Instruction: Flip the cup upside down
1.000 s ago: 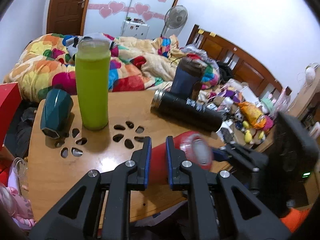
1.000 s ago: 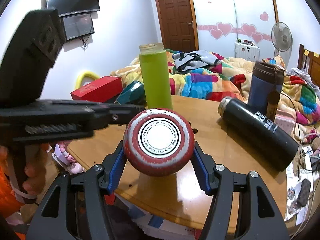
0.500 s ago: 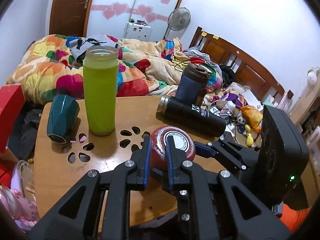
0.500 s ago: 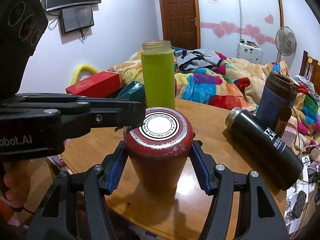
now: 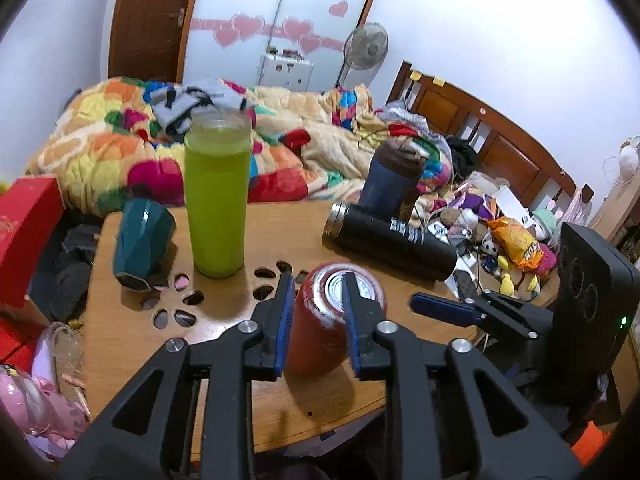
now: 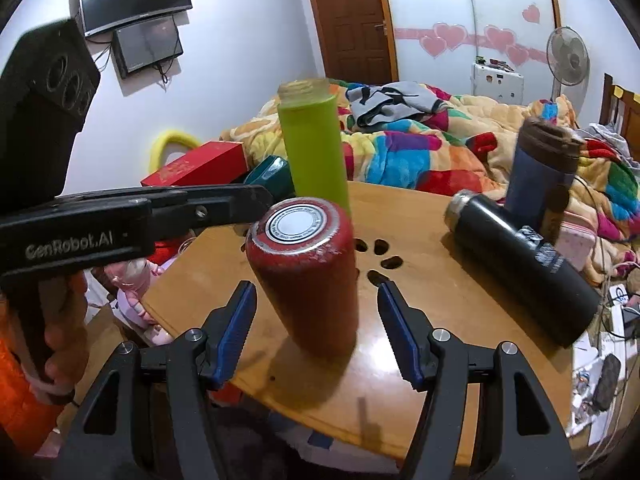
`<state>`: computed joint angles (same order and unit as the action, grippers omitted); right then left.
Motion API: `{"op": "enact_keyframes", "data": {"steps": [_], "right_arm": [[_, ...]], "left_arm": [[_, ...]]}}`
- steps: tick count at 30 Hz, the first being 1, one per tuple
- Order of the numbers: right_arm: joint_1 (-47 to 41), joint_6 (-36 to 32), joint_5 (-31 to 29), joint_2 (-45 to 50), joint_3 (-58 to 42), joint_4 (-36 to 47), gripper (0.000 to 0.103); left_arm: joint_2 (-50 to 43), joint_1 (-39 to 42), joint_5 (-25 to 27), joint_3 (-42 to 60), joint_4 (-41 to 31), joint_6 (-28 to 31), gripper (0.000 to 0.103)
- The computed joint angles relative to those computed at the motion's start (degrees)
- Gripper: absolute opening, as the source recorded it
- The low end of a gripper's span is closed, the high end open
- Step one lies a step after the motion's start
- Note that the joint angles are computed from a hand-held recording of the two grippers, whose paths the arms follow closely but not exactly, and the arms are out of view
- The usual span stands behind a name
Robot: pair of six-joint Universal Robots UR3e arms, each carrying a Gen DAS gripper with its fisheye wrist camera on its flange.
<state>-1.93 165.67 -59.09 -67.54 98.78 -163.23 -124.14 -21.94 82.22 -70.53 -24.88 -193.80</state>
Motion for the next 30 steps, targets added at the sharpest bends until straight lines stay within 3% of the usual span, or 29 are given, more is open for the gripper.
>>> {"op": "enact_keyframes", "data": {"steps": [4,8,13,15,17,23,30], "right_arm": [[-3.24,-0.11,1.73,-6.66,3.90,0.92,0.060],[-6.06,1.77,2.73,-12.27,6.29,-0.58,0.079],[-8.99,4.84,3.68,-18.58,7.81,-2.78,0.084],[-9.80,6.22,3.54,-20.79,8.33,-3.70,0.089],[-10.58,7.27,3.69,-22.67,9.12,-4.64,0.100],[-11.39,9.82,2.32,-27.07,10.94,-6.57,0.103],[-9.82,10.23,-1.76,-27.80,12.00,-8.20,0.103]], "left_arm": [[3.72,-2.22,5.69,-2.22,2.73,0.24,0.049],[6.46,-4.10,9.88,-2.81,3.91,0.98,0.060],[8.44,-7.20,15.86,-2.57,5.14,1.90,0.074],[9.18,-8.43,18.30,-2.97,6.20,1.90,0.091],[9.49,-9.79,21.28,-3.30,8.04,1.86,0.099],[9.07,-13.53,29.48,-3.17,12.83,3.41,0.103],[9.41,-13.85,30.43,-4.51,13.93,1.68,0.103]]}}
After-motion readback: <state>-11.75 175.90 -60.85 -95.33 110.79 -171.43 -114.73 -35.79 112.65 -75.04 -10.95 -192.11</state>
